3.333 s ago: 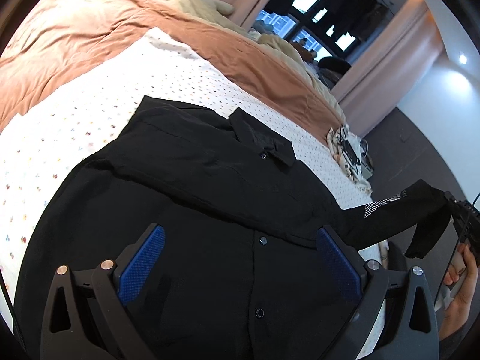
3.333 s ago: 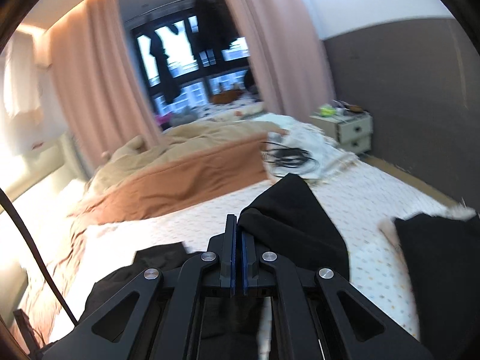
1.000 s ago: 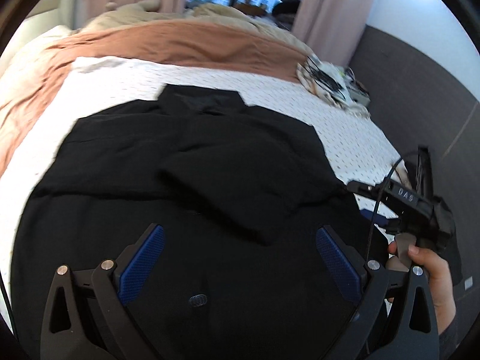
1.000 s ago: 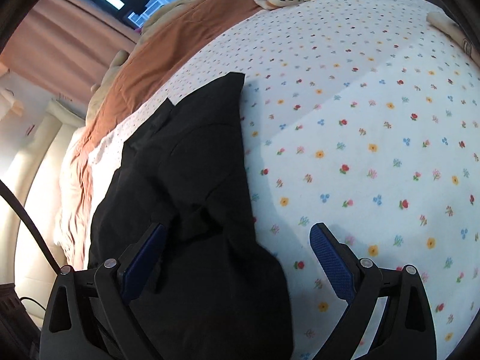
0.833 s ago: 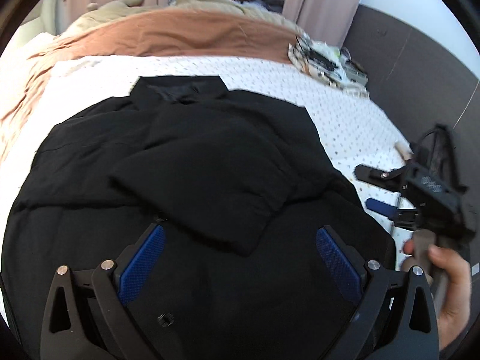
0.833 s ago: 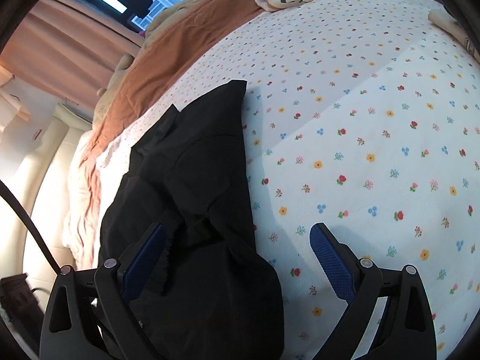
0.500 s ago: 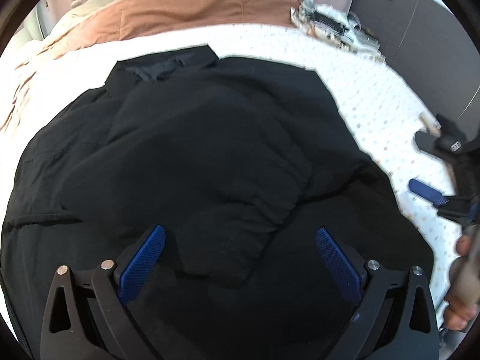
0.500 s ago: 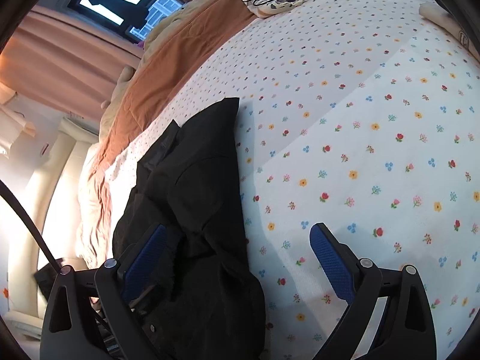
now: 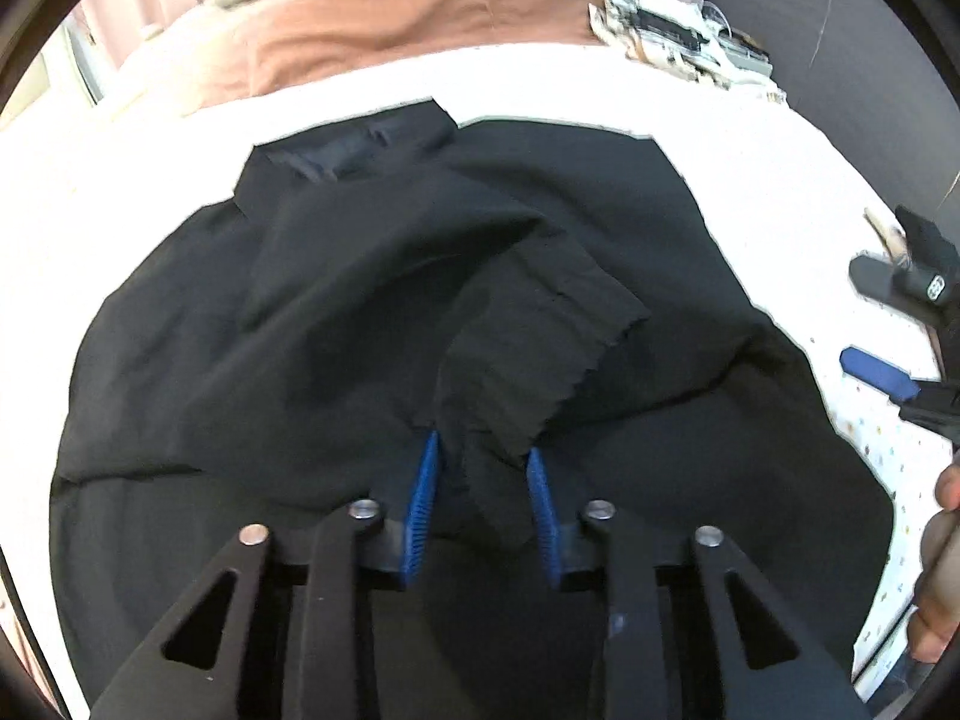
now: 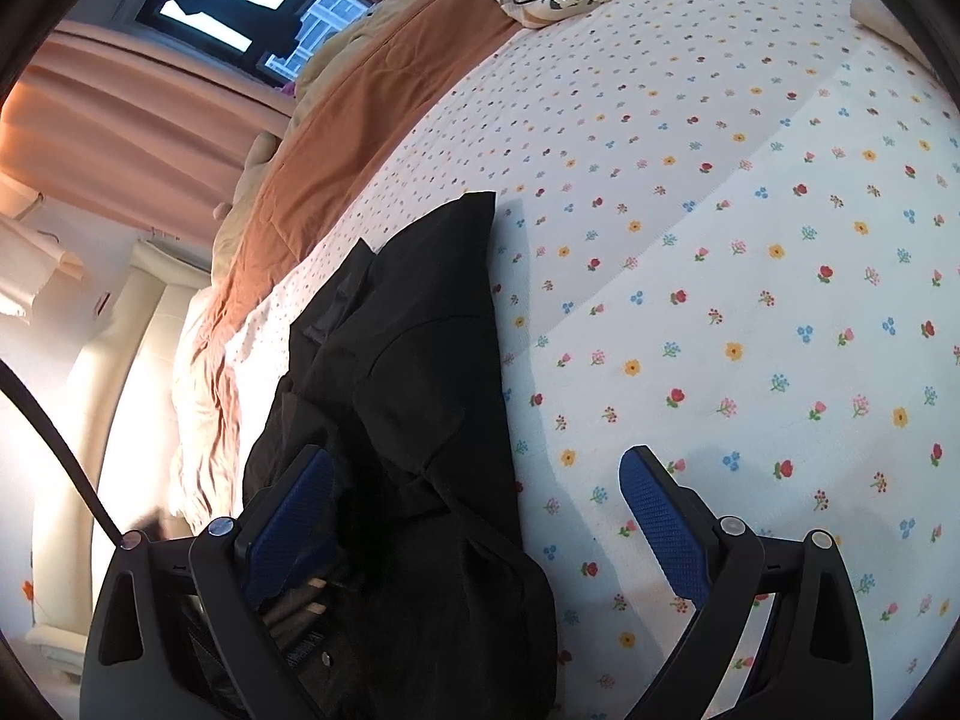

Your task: Fold large clothes

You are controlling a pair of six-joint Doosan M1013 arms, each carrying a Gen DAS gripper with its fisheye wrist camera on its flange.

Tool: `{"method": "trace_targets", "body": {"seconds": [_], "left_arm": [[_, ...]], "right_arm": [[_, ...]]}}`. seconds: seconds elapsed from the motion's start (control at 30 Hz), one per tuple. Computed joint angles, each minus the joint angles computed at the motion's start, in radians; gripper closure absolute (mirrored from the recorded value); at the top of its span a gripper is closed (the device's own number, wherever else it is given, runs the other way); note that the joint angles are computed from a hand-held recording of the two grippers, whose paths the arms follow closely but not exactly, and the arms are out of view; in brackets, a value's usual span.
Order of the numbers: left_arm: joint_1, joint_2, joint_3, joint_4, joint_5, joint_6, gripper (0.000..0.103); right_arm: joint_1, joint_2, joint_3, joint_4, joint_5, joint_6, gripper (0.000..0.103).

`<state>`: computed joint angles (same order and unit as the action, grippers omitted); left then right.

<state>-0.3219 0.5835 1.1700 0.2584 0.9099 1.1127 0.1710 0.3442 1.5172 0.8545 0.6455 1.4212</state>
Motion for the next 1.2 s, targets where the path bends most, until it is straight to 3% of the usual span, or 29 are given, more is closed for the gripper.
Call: {"method": "trace_targets", "body": {"seconds": [0.3,0.73,0.87,0.93,0.97,1.0,1.2], "left_arm": [[0.033,-0.088,0.031,0.107,-0.03,-0.099,0.081],[0.128,-0.135,0.056,0.094,-0.074,-0.12,0.078],[0.138,-0.137,0.067,0.212,-0.035,-0.244,0.077],[0.157,-0.152,0.097,0.191,-0.077,-0.267,0.056],[0.163,-0.159,0.112,0.19,-0.095,-0.282,0.023],[0.168,-0.166,0.128,0.2,-0.113,-0.303,0.0],[0.193,-0.206,0.219,0.176,-0.188,-0.318,0.0]], "right_arm": [[0.013,-0.003,0.003,-0.035,-0.015,0.017,0.007],[0.038,0.004,-0.015,-0.147,-0.025,0.057,0.007],[0.043,0.01,-0.023,-0.178,-0.023,0.073,0.007],[0.046,0.012,-0.027,-0.196,-0.024,0.082,0.007],[0.049,0.014,-0.03,-0.209,-0.023,0.089,0.007],[0.05,0.016,-0.033,-0.216,-0.021,0.09,0.007],[0.059,0.022,-0.043,-0.245,-0.017,0.088,0.007]]}}
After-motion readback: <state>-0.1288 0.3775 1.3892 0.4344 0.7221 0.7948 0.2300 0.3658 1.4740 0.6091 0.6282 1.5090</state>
